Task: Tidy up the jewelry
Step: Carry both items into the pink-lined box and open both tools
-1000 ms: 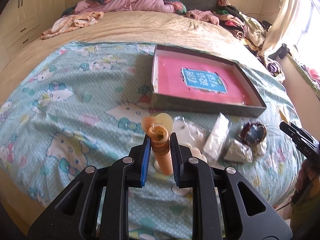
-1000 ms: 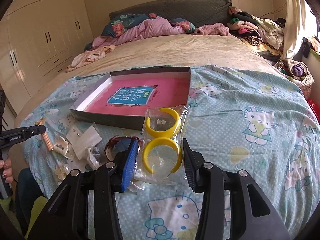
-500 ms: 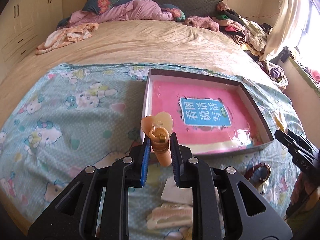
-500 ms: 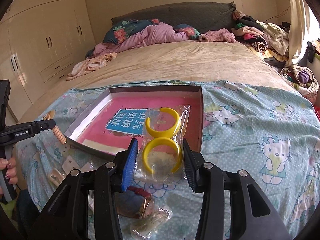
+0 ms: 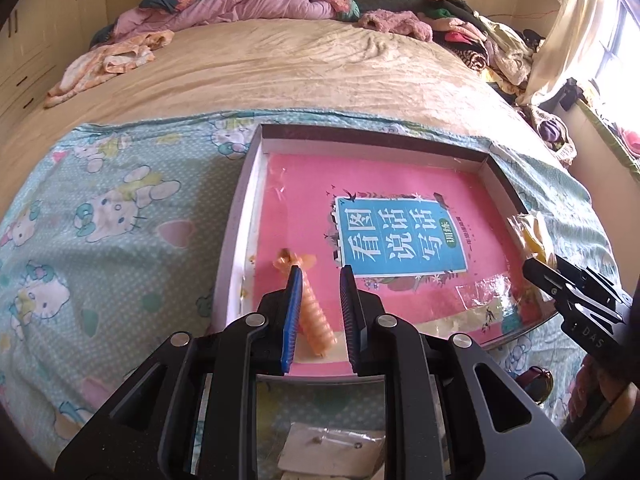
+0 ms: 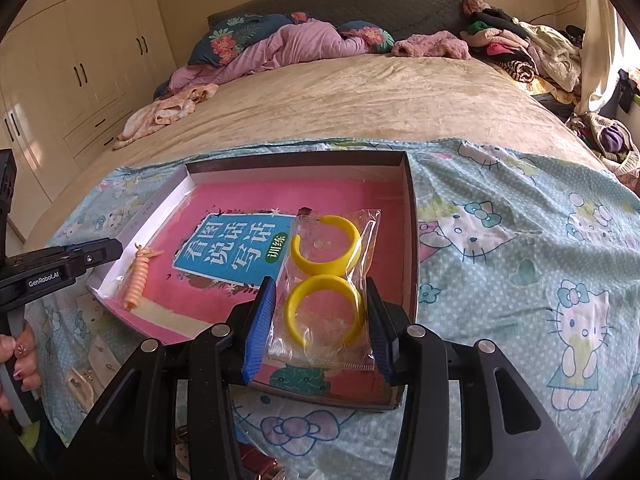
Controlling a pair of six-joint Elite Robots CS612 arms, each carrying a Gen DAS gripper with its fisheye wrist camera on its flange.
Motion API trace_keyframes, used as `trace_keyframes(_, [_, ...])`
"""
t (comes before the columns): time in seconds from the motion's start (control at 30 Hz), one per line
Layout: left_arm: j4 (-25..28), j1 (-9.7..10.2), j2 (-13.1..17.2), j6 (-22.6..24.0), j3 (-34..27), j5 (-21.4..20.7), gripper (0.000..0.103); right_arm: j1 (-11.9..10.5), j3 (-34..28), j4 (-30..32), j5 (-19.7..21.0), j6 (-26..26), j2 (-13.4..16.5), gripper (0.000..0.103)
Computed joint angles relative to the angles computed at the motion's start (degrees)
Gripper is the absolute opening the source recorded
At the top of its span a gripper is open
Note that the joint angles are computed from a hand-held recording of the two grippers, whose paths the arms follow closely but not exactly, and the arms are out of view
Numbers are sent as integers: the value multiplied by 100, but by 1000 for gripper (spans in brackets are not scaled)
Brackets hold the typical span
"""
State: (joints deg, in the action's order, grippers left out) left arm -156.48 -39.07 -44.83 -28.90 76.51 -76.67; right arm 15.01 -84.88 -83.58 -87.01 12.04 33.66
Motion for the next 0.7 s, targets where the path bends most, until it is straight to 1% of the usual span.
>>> trace_keyframes(0.07, [18,16,37,3,-35,-76,12,-6,40,53,26,21,-5,43])
trace_keyframes(0.2, [-26,34,49,34,-21,-124,12,-28,8,81,81,129,26,47])
trace_keyframes(0.23, [-15,38,56,69,-31,-133,12,-31,3,96,94,122,28,50])
trace_keyframes(0.27, [0,43,59,82,-33,-152,12,-39,-5,111,128,133,32,56])
trace_keyframes(0.33, [12,48,50,74,-11,-194,13,-41,-45,84,152,172,50,59])
trace_keyframes(0.37, [12,45,43,80,3,-173,16,-32,-67,70,131,154,56,63])
trace_keyframes(0.4, [26,42,34,85,10,-148,21,-20,-82,61,78,161,57,69])
trace_keyframes(0.47, [-25,24,-6,82,69,-59,43,-27,-172,-5,102,253,95,71])
trace_keyframes(0.5, [-59,10,-27,91,101,25,47,-29,-223,-21,107,294,114,73])
trace_keyframes(0.57, [-134,-26,-77,123,172,222,66,-28,-331,-49,64,349,147,78])
trace_keyframes(0.6, [-170,-35,-107,132,207,264,69,-30,-380,-72,55,384,161,81])
trace_keyframes(0.67, [-275,-42,-167,148,287,266,80,-37,-487,-84,51,439,193,84])
trace_keyframes(0.7, [-318,-44,-195,139,322,294,84,-41,-547,-67,60,455,208,84])
